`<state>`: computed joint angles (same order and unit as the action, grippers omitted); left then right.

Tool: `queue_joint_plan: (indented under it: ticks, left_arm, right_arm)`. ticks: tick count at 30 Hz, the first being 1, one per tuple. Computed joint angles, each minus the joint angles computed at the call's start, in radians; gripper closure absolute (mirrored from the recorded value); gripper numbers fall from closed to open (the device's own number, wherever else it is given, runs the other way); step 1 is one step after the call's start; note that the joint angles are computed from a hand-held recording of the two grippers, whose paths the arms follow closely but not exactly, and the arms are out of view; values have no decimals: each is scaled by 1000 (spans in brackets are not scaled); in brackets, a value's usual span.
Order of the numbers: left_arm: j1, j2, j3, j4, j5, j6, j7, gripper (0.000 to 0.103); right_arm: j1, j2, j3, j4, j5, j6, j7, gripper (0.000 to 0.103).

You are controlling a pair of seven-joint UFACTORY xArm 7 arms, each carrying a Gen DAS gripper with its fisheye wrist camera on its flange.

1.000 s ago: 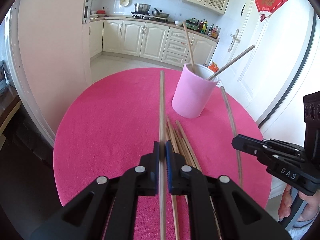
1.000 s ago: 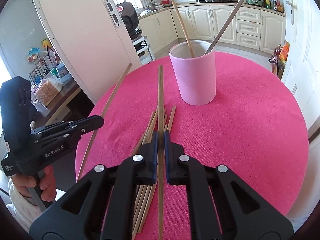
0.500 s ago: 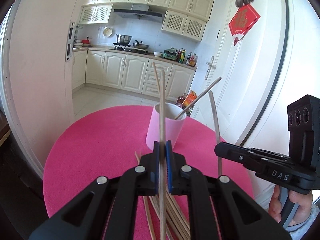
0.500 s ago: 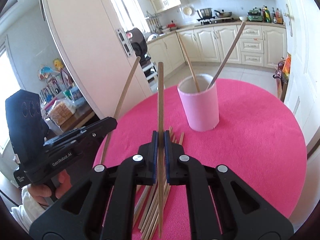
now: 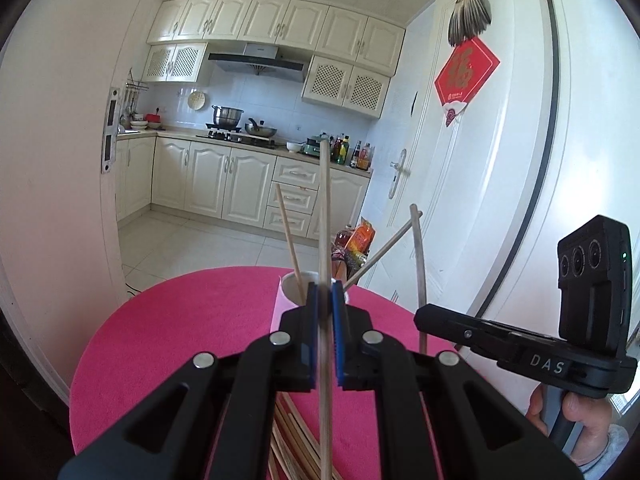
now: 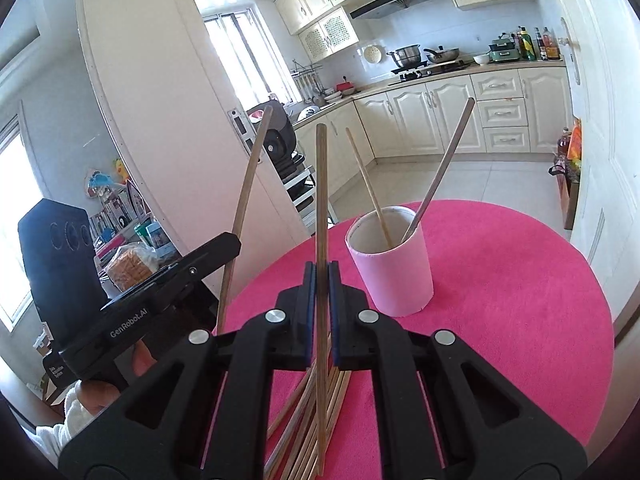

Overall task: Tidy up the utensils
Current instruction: 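Lift both held chopsticks upright and carry them over the pink cup, then lower the chopsticks into the pink cup and open both tools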

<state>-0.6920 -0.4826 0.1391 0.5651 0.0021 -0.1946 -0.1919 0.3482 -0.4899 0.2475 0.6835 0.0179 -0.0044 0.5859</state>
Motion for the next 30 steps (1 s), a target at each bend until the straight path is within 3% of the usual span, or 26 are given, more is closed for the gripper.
queue_joint_plan:
  ticks: [4,9,13,16,22,26,30]
  left_arm:
    - [15,62,-3,36,18,-128,-27,96]
    - [207,189,-211,90,-60,-389,18,96]
    - [284,319,-317,176,-144,-535,69,96]
    - [304,417,-360,267,-204,-565,136,96]
    - [273,572,-348,415,-251,-580,205,96]
    - [249,637,-330,478,-273,-584,239,96]
    - [238,675,-315,513,-284,-563,249,96]
  right_arm:
    - [-179,4,132,20,-38,-84,63,97]
    - [-484,-31,364,60,-62,-185,121,97]
    - [-706,-70,521,91,-27,-257,128,97]
    - [-853,-93,620,110,13,-319,121,97]
    - [-1043,-47,767,164,92,-422,65,97]
    - [-1140,-24,858,189,134,-457,16,97]
    - [-1187,5,913,201,142,-465,-3,97]
